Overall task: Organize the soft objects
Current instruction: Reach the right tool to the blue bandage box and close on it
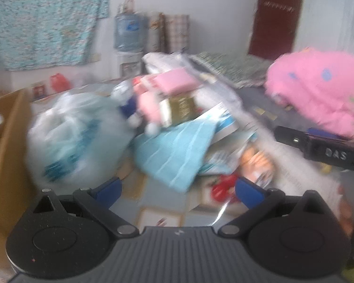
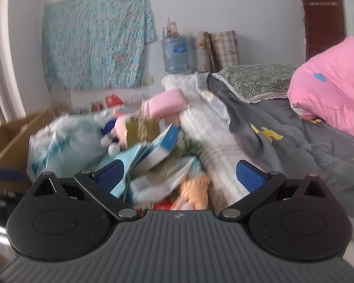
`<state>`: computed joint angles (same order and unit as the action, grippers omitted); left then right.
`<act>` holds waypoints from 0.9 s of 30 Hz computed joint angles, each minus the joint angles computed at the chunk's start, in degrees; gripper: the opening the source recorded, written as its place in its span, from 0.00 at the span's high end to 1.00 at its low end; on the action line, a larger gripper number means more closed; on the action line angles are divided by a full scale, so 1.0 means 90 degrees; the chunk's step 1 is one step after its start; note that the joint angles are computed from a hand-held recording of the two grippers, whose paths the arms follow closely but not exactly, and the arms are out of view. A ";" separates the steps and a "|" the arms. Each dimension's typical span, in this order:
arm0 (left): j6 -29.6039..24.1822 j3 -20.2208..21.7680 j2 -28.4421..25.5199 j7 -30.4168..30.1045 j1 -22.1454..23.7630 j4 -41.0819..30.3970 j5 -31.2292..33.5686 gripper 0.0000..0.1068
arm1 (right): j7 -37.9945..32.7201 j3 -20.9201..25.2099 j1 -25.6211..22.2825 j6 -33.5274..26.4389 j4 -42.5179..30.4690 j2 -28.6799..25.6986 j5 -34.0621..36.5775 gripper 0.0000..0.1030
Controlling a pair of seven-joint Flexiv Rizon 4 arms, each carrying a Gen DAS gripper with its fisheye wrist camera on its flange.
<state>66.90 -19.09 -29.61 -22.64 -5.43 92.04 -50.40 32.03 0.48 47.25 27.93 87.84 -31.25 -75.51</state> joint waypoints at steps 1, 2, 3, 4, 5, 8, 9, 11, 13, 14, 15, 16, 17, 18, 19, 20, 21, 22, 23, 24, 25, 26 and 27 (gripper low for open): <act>-0.0030 -0.0137 -0.0081 0.0123 0.0040 -0.0076 -0.0143 0.04 | 0.0276 -0.0054 -0.0107 0.0234 0.0153 0.0091 -0.0203 0.01; -0.0024 -0.0229 -0.0177 0.0214 0.0026 -0.0174 -0.0230 0.04 | 0.0521 -0.0084 -0.0215 0.0437 0.0290 0.0181 -0.0397 0.01; -0.0008 -0.0256 -0.0272 0.0237 -0.0032 -0.0286 -0.0226 0.04 | 0.0693 -0.0088 -0.0316 0.0603 0.0327 0.0206 -0.0511 0.01; 0.0010 -0.0278 -0.0346 0.0262 -0.0084 -0.0377 -0.0202 0.04 | 0.0871 -0.0097 -0.0451 0.0827 0.0391 0.0245 -0.0635 0.01; 0.0034 -0.0318 -0.0427 0.0315 -0.0130 -0.0472 -0.0177 0.07 | 0.0999 -0.0103 -0.0583 0.1054 0.0416 0.0257 -0.0741 0.02; 0.0008 -0.0479 -0.0695 0.0501 -0.0220 -0.0784 -0.0076 0.12 | 0.1254 -0.0120 -0.0979 0.1845 0.0343 0.0172 -0.0902 0.10; -0.0015 -0.0563 -0.0781 0.0573 -0.0226 -0.0876 -0.0094 0.16 | 0.1336 -0.0149 -0.1120 0.2189 0.0302 0.0119 -0.0960 0.12; -0.0160 -0.0531 -0.0989 0.0451 -0.0352 -0.1163 0.0075 0.27 | 0.1495 -0.0188 -0.1346 0.2767 0.0184 -0.0018 -0.0890 0.30; -0.0419 -0.0404 -0.1165 0.0197 -0.0482 -0.1443 0.0384 0.42 | 0.1673 -0.0269 -0.1513 0.3346 0.0045 -0.0172 -0.0837 0.40; -0.0553 -0.0343 -0.1247 0.0081 -0.0533 -0.1577 0.0539 0.49 | 0.1682 -0.0314 -0.1546 0.3535 -0.0049 -0.0266 -0.0764 0.45; -0.0672 -0.0295 -0.1302 -0.0020 -0.0562 -0.1669 0.0667 0.54 | 0.1676 -0.0377 -0.1573 0.3723 -0.0141 -0.0357 -0.0717 0.47; -0.0804 -0.0251 -0.1360 -0.0103 -0.0589 -0.1770 0.0801 0.55 | 0.1593 -0.0431 -0.1562 0.3799 -0.0233 -0.0439 -0.0615 0.49; -0.0864 -0.0221 -0.1424 -0.0165 -0.0625 -0.1861 0.0914 0.57 | 0.1430 -0.0465 -0.1553 0.3812 -0.0319 -0.0521 -0.0421 0.51; -0.0903 -0.0175 -0.1483 -0.0238 -0.0669 -0.1946 0.1036 0.57 | 0.1287 -0.0506 -0.1541 0.3834 -0.0382 -0.0584 -0.0243 0.52; -0.0903 -0.0166 -0.1481 -0.0274 -0.0667 -0.1930 0.1102 0.57 | 0.1178 -0.0548 -0.1533 0.3894 -0.0434 -0.0642 -0.0084 0.54; -0.0916 -0.0163 -0.1505 -0.0306 -0.0665 -0.1953 0.1161 0.58 | 0.1100 -0.0588 -0.1535 0.3972 -0.0476 -0.0701 0.0076 0.56; -0.0942 -0.0191 -0.1499 -0.0311 -0.0629 -0.1934 0.1178 0.58 | 0.1062 -0.0627 -0.1537 0.4074 -0.0474 -0.0726 0.0204 0.57; -0.1005 -0.0188 -0.1527 -0.0358 -0.0612 -0.1968 0.1210 0.58 | 0.1040 -0.0676 -0.1533 0.4197 -0.0479 -0.0759 0.0304 0.60; -0.1056 -0.0185 -0.1545 -0.0402 -0.0596 -0.1995 0.1234 0.58 | 0.1065 -0.0746 -0.1521 0.4348 -0.0482 -0.0789 0.0355 0.63; -0.1091 -0.0168 -0.1564 -0.0458 -0.0589 -0.2021 0.1263 0.58 | 0.1169 -0.0845 -0.1495 0.4528 -0.0455 -0.0794 0.0332 0.65; -0.1107 -0.0146 -0.1574 -0.0525 -0.0599 -0.2054 0.1299 0.58 | 0.1248 -0.0932 -0.1475 0.4692 -0.0466 -0.0822 0.0310 0.68; -0.1123 -0.0127 -0.1598 -0.0577 -0.0604 -0.2093 0.1335 0.58 | 0.1333 -0.1018 -0.1438 0.4803 -0.0448 -0.0819 0.0267 0.73; -0.1132 -0.0104 -0.1628 -0.0639 -0.0617 -0.2142 0.1377 0.58 | 0.1445 -0.1098 -0.1412 0.4927 -0.0449 -0.0831 0.0208 0.76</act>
<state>56.71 -20.03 -44.26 -28.39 -10.98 72.76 -38.01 45.04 -9.41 34.54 72.27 83.80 -38.73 -73.64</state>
